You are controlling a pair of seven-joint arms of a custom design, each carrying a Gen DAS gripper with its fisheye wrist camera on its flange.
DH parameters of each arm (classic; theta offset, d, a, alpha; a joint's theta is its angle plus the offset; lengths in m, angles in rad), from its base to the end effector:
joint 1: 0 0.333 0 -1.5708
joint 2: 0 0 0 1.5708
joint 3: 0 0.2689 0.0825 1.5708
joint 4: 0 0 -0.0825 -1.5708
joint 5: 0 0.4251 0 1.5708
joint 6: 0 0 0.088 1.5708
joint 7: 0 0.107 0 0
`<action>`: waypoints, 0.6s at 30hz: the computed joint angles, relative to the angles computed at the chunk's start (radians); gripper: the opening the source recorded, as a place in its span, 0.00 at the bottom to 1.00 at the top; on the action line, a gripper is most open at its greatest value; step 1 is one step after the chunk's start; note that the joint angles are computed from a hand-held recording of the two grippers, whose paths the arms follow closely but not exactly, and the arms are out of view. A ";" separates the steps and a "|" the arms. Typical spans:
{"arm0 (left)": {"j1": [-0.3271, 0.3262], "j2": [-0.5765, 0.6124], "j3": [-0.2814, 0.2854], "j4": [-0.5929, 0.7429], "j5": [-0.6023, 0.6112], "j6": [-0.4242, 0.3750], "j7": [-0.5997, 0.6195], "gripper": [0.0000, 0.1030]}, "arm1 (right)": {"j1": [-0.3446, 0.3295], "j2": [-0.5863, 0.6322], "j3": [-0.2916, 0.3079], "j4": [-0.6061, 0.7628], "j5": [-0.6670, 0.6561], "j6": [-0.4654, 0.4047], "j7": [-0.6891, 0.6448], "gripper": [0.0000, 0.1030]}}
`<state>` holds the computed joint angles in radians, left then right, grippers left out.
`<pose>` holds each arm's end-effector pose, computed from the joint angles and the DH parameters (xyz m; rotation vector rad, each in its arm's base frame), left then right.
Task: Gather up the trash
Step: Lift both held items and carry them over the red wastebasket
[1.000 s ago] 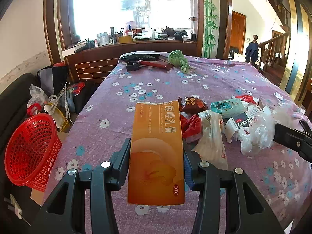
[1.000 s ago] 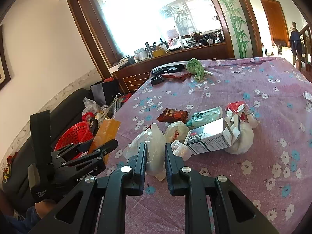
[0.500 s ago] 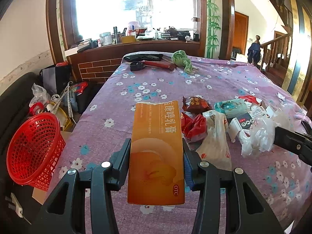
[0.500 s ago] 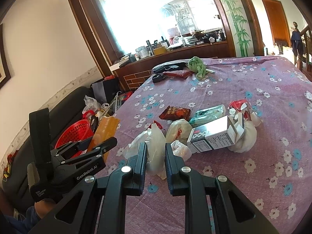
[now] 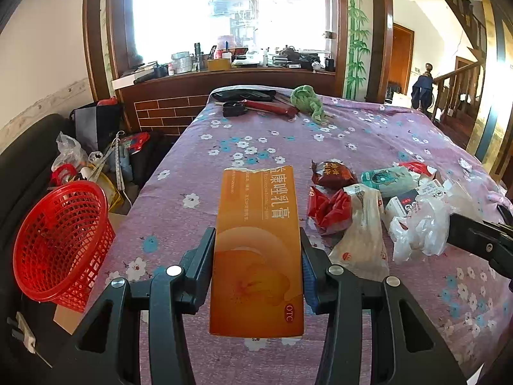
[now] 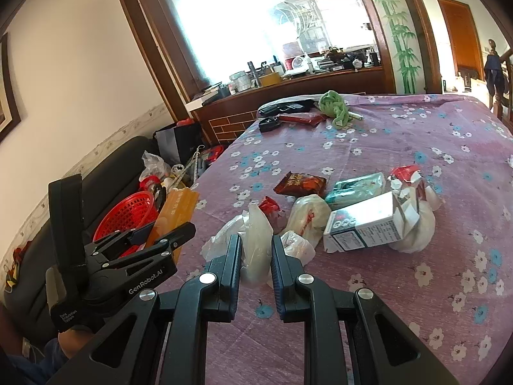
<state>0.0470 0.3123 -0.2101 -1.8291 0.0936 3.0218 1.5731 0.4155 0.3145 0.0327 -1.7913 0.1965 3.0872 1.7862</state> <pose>0.6928 -0.1092 0.4076 -1.5230 1.8869 -0.8818 0.6445 0.2898 0.4297 -1.5717 1.5173 -0.3865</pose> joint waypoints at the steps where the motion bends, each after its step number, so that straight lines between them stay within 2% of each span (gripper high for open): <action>1: 0.003 0.000 -0.001 0.000 -0.002 0.000 0.000 0.44 | -0.003 0.002 0.004 0.005 0.002 -0.004 -0.005 0.19; 10: 0.036 -0.008 -0.005 -0.004 -0.036 0.006 0.003 0.44 | -0.022 0.073 0.046 0.121 0.032 -0.061 -0.060 0.19; 18: 0.054 -0.011 0.031 0.004 -0.036 0.016 -0.043 0.44 | -0.031 0.193 0.087 0.313 0.075 -0.167 -0.125 0.19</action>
